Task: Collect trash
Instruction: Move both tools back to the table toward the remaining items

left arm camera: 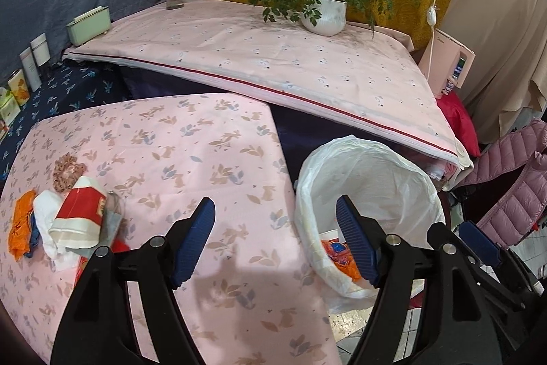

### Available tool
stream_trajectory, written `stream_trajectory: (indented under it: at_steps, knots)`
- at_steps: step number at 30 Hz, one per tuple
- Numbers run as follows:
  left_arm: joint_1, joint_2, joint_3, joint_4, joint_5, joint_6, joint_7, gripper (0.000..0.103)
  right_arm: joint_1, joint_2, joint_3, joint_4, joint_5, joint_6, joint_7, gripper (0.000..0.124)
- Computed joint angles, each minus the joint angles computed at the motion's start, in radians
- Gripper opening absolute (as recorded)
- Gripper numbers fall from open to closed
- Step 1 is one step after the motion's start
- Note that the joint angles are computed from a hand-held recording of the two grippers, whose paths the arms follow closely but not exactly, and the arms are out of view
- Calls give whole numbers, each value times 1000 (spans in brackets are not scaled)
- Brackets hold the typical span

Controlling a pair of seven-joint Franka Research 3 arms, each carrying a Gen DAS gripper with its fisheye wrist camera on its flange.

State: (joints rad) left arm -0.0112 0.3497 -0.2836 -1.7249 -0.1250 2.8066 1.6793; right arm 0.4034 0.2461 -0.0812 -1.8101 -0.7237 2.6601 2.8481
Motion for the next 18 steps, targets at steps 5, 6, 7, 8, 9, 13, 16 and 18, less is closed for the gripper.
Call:
stream_trajectory:
  at_steps: [5,6,7,8,9,13,16,18]
  knots:
    - [18,-33,17,-52,-4,23,-12,70,18,8,12,15,0,2,-12,59]
    - [19,-39,25,-63,1,29,-21,70,22,12,15,20,4,0,-18,59]
    - [24,-46,27,-73,1,34,-23,70,27,17,18,25,8,0,-26,59]
    - [33,-51,27,-83,-6,39,-21,70,32,22,20,30,13,-1,-32,59]
    - [42,-56,27,-91,-15,41,-20,73,37,27,23,36,20,-1,-42,59]
    - [61,-78,46,-131,-24,70,-41,78,64,57,27,70,44,-7,-86,59]
    - [71,-88,72,-155,-1,86,-69,80,85,83,29,101,71,-8,-120,59]
    - [86,-92,79,-168,1,95,-78,85,101,101,26,122,87,-10,-137,59]
